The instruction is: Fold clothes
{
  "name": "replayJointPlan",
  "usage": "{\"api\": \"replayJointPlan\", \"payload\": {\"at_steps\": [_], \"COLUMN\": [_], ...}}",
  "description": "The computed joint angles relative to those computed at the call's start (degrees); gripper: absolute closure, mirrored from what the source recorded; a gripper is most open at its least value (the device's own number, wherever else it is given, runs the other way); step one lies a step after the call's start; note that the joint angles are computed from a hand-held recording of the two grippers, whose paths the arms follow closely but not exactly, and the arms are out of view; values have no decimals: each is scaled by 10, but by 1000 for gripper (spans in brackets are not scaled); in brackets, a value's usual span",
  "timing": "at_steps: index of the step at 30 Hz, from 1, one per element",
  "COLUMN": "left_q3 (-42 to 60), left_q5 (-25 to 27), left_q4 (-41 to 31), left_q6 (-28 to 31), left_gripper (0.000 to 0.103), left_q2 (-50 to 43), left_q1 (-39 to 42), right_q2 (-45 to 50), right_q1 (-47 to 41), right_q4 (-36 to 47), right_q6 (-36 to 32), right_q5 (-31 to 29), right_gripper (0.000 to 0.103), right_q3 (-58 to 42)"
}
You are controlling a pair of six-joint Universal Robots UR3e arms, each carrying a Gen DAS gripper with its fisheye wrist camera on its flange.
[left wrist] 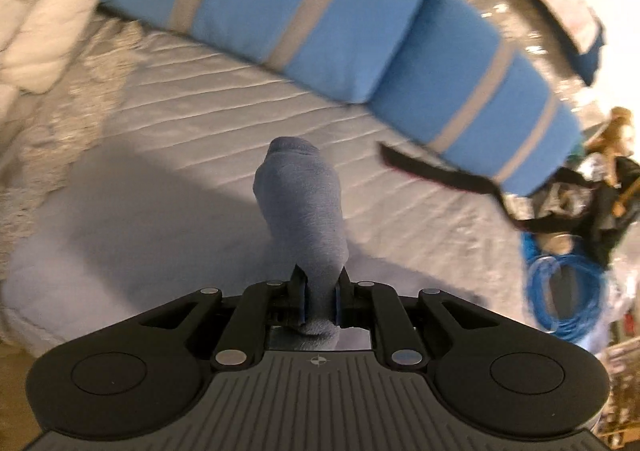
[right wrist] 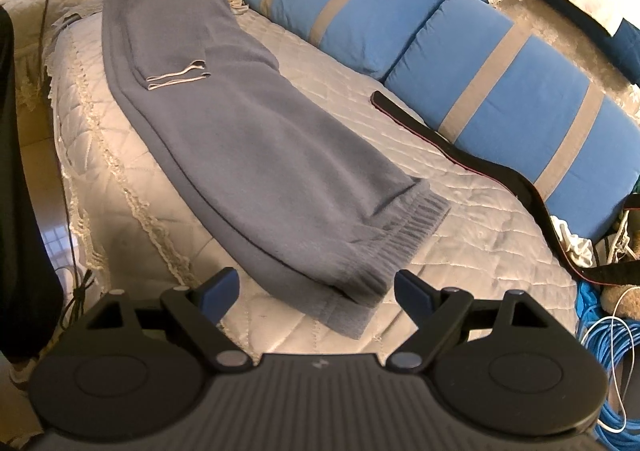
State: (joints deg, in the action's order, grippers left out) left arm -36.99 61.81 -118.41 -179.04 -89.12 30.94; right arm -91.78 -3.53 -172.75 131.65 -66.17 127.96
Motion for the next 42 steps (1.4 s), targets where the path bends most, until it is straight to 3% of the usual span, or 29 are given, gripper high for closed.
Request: {"api": "replayJointPlan", "payload": {"at_steps": [6, 12, 18, 28, 34, 37, 40, 42], "left_q3": [18, 46, 34, 53, 132, 90, -55, -111], "left_q5": [13, 49, 74, 82, 96, 57, -45, -85], "left_q4": [114, 195, 263, 328, 332, 384, 517, 574], "left_q6": [-129, -192, -254, -304, -311, -318, -320, -320], "left_gripper": [91, 91, 91, 91, 87, 70, 64, 54], "left_q2": [-57, -143, -201, -306, -410, -415, -361, -333], "left_q1": [-148, -268, -332, -397, -432, -430, -404, -390], "right_q2": [-4, -4, -4, -4, -3, -4, -6, -8], "right_q1": [-4, -7, -10, -13, -12, -14, -19, -23], "right_q4": [-13, -17, -21, -26, -24, -23, -20, -17], "right_q6": [-2, 2, 5, 2, 3, 6, 8, 8], "right_q5": [7, 10, 14, 19, 17, 18, 23, 31], "right_gripper": [11, 11, 11, 11, 11, 11, 11, 11], "right_q3": [12, 13, 16, 20, 19, 19, 20, 21]}}
